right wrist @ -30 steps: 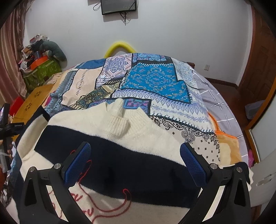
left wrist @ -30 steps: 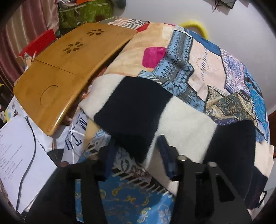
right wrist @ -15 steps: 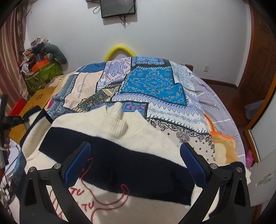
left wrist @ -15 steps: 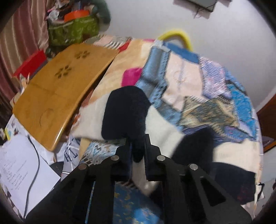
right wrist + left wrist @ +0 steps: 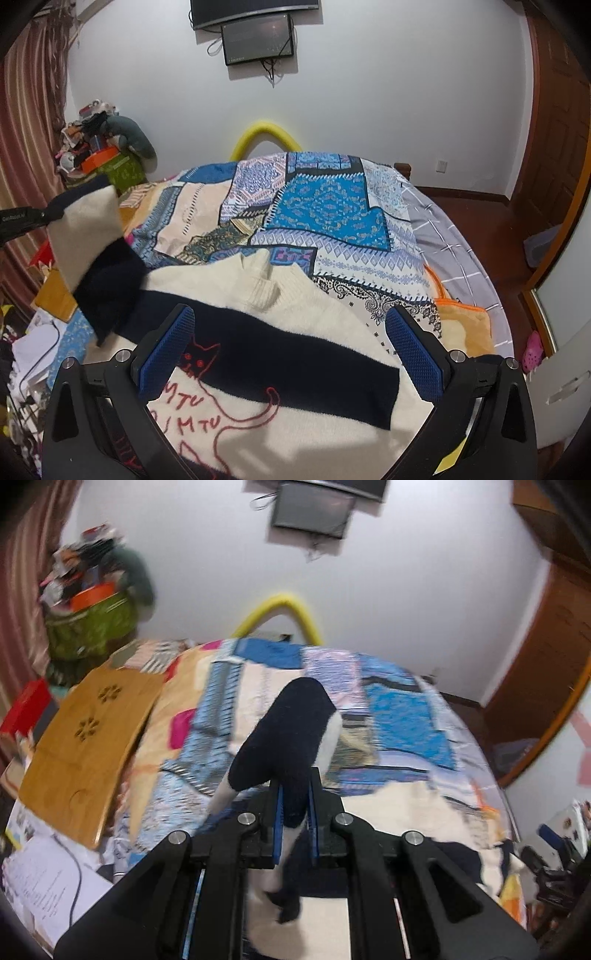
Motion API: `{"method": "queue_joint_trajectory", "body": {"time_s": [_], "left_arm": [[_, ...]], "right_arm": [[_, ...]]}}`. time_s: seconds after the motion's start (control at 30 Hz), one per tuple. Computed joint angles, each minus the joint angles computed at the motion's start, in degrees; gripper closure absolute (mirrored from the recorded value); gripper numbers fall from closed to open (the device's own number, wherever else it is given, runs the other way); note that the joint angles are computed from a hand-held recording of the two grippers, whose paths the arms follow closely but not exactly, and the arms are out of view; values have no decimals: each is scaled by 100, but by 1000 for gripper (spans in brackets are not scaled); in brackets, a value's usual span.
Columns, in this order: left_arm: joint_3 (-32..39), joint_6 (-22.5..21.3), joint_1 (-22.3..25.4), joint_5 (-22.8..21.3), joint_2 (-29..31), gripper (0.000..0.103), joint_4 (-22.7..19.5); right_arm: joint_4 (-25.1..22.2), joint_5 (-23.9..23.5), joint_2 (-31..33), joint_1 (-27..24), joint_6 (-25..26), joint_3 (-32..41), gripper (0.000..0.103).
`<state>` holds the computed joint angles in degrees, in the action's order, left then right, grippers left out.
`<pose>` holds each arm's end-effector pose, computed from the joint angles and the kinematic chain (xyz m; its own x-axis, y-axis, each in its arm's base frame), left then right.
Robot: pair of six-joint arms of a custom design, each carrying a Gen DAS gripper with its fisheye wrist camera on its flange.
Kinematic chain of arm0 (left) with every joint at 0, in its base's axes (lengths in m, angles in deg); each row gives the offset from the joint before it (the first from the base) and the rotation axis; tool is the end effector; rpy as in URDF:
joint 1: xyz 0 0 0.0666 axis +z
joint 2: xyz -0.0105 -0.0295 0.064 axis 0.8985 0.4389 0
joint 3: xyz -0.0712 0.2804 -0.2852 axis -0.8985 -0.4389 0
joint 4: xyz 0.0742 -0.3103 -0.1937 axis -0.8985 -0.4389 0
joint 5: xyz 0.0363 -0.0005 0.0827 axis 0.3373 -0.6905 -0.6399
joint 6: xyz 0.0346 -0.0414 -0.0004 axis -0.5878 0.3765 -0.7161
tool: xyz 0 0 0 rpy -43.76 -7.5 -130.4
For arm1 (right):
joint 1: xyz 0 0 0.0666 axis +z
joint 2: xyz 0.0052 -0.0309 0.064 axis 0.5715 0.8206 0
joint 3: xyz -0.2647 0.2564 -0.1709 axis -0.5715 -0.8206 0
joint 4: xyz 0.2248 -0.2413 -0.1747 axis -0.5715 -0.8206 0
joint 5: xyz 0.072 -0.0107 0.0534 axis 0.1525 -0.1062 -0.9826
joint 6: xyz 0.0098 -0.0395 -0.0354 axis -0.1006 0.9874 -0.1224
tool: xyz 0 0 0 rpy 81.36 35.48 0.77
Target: Fold small clothes
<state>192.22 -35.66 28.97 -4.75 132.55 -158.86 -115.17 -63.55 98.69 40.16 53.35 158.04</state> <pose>0.3341 -0.2153 0.6229 -0.6477 -0.2743 -0.7108 -0.2010 0.9614 -0.1878 0.2970 0.0363 0.6273 -0.6659 -0.1843 -0.7229 -0.3547 0.9307 0.0895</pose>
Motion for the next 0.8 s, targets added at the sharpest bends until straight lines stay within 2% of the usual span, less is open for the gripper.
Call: {"method": "queue_joint_trajectory", "body": {"time_s": [0.33, 0.57, 0.8], "left_arm": [[848, 59, -929, 95, 945, 93, -217], [830, 54, -1194, 462, 1387, 92, -244], [910, -80, -1361, 603, 1666, 92, -469]], "right_arm": [[-206, -536, -116, -450, 102, -2, 0], [-406, -725, -170, -786, 329, -113, 0], [-673, -936, -90, -1023, 451, -70, 0]]}}
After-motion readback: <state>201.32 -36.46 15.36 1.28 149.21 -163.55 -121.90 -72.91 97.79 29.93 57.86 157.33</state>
